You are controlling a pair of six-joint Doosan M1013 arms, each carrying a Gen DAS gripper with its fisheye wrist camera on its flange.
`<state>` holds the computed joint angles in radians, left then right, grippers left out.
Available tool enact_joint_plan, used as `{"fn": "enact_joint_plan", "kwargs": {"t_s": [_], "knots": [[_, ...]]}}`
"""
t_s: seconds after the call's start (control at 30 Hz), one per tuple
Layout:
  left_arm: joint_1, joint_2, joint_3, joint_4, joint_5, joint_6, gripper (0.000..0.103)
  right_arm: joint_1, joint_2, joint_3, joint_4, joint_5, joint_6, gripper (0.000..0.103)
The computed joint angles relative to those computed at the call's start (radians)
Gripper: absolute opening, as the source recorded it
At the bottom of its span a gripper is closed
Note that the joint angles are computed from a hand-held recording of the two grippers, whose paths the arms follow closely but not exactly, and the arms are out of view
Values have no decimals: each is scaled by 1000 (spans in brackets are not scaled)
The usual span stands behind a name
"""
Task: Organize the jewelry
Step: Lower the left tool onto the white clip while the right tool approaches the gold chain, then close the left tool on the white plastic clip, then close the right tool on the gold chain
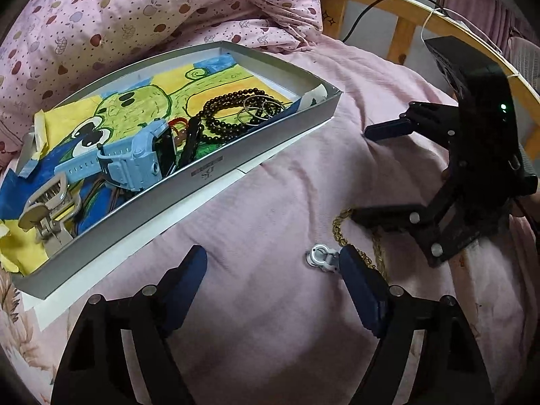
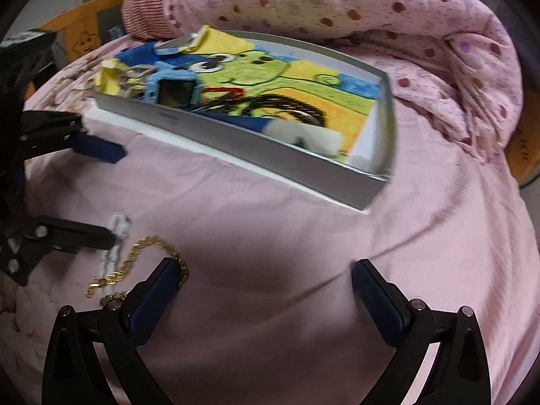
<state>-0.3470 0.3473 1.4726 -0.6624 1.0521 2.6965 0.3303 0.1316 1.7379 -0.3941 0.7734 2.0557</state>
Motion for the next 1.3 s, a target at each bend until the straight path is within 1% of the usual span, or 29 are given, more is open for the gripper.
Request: {"fn": "enact_joint_plan", "kwargs": {"t_s": [0.07, 0.1, 0.13, 0.2, 0.23, 0.3, 0.37, 0.5, 0.57, 0.6, 0.73, 0.8, 0.83, 0.87, 0.93, 1.07, 1.17, 1.2, 1.23, 1.27, 1.3], "knots": [[1, -1, -1, -3, 7, 9, 73, -1, -4, 4, -29, 14, 21, 103], [1, -1, -2, -5, 14, 18, 68, -1, -6, 5, -35, 18, 24, 103], [2, -3, -1, -6, 19, 25, 66, -3, -8, 7, -40, 20, 27, 103], [3, -2, -5, -11, 42, 49, 53, -7, -13, 12, -39, 22, 26, 103], [3, -1, -7, -13, 52, 58, 50, -8, -15, 14, -40, 22, 25, 103], [1, 2, -13, -16, 75, 75, 39, -9, -19, 18, -45, 25, 23, 102], [-3, 3, -16, -15, 92, 101, 36, -9, -24, 23, -47, 26, 23, 100], [-13, 13, -31, 0, 141, 125, 35, -14, -35, 32, -30, 21, 11, 94], [-18, 19, -38, 6, 158, 127, 33, -16, -41, 36, -19, 17, 6, 87], [-19, 23, -42, 5, 165, 123, 29, -17, -43, 37, -15, 15, 5, 85], [-19, 20, -32, -3, 153, 99, 29, -20, -53, 46, 16, 0, -20, 73], [-15, 23, -33, -13, 149, 62, 22, -21, -56, 49, 37, -11, -34, 64], [-13, 26, -38, -16, 158, 37, 21, -20, -58, 51, 45, -17, -38, 58], [-9, 29, -43, -21, 164, 6, 15, -17, -58, 51, 47, -18, -39, 53], [-5, 35, -57, -21, 183, -32, 13, -13, -61, 50, 60, -16, -41, 48], [-6, 20, -47, -6, 166, -40, 13, -27, -75, 57, 148, -36, -78, 44], [-1, 12, -40, 1, 161, -48, 13, -26, -78, 58, 179, -49, -103, 44], [2, 8, -38, 3, 159, -53, 9, -24, -76, 56, 181, -50, -108, 44], [4, 4, -33, 9, 150, -61, 7, -22, -73, 54, 183, -49, -113, 44], [5, 0, -28, 16, 141, -66, 0, -21, -70, 52, 191, -50, -124, 44], [5, -4, -24, 36, 127, -74, 0, -19, -67, 50, 198, -49, -134, 43]]}}
